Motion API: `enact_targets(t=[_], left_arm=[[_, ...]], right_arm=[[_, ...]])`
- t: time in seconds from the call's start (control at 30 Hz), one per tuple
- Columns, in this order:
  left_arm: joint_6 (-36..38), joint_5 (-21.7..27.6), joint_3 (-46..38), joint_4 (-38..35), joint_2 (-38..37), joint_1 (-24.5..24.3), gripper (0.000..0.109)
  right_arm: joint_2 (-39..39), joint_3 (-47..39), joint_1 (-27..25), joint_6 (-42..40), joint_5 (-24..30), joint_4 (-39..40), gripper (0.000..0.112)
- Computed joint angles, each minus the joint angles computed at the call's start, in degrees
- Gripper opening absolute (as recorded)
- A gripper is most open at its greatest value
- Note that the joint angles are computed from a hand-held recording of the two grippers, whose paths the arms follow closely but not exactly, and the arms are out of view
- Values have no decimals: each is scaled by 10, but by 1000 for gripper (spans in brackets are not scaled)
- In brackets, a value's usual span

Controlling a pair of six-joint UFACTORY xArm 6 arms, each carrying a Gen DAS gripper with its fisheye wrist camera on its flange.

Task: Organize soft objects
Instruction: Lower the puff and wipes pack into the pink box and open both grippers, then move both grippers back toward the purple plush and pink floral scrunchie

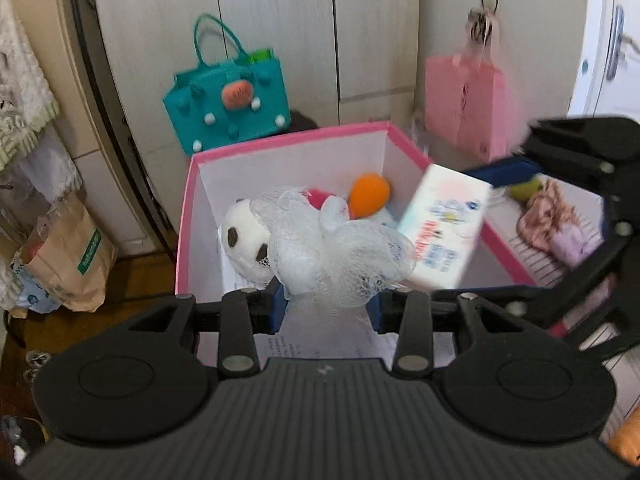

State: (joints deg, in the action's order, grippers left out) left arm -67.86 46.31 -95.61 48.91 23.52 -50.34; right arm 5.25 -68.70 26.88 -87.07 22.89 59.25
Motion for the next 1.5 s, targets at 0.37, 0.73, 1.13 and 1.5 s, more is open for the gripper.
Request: enact_targets(t=[0.37,0.73,1.13,1.5], left_arm=[[113,64,-106,-78,72,10,43],[35,24,-59,-22,35,4,54],[-22,35,38,-16,-81,-48,60],[72,101,-44,-50,-69,-124,65]], right_arm=[[84,-99,4,197,40,-248,82],[58,-63,4,199,10,-223,84],[-95,40,-49,168,104,-97,81],[-236,142,-83,126,156,-47,80]])
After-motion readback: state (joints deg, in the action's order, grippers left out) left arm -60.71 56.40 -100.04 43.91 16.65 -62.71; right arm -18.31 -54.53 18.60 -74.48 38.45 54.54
